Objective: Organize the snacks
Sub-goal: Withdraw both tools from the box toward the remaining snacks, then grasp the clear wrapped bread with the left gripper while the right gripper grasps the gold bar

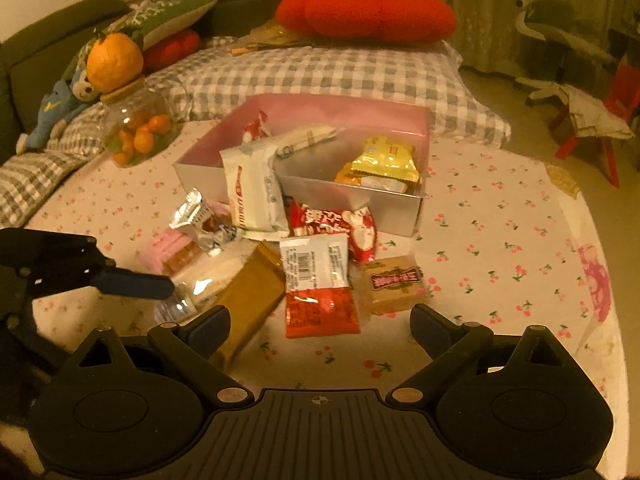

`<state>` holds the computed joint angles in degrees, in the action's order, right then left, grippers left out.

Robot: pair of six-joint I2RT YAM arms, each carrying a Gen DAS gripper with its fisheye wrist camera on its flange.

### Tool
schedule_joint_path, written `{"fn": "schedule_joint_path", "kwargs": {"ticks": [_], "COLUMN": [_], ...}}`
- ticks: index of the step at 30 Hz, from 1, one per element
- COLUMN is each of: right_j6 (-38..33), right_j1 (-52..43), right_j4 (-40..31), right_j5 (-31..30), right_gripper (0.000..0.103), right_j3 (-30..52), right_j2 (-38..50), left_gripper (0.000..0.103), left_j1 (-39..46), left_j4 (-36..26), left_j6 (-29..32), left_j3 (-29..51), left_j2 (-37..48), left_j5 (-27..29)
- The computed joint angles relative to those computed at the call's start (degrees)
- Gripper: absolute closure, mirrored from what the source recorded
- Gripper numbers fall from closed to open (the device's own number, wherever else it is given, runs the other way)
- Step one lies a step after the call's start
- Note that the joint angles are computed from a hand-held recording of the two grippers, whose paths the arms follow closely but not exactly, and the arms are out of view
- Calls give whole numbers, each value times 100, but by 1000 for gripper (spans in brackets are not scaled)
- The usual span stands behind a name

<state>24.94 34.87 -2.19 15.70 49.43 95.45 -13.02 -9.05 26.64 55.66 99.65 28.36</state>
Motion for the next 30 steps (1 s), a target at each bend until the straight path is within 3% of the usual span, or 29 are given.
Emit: {"fn": "schedule_joint_path", "kwargs": {"ticks": [4,11,16,18,21,26,30], "right_j6": [137,627,800,777,589,283,21], "right_j1": [-21,-50,23,44,46,108,232], "right_j4": [57,-11,-308,-386,-574,-913,-739], "right_j5": [-305,-1147,-1033,-916,-880,-790,-576], "right_gripper": [10,32,49,65,72,73,68], "right_j3": [89,551,962,1032,1060,939,721], "right_j2": [66,558,1008,1099,1061,844,747], "left_gripper": [55,70,72,72,72,68,63], "left_j1": [154,329,368,368,319,207,83], "left_j4": [-157,-554,-630,-639,-626,-562,-502], "left_j6": [45,151,222,207,245,212,76], "left_j3": [198,492,552,588,625,718,778], "left_j2": [87,298,368,413,457,598,734], "left_j5": [-131,-271,-373,-370,-434,-565,-753]}}
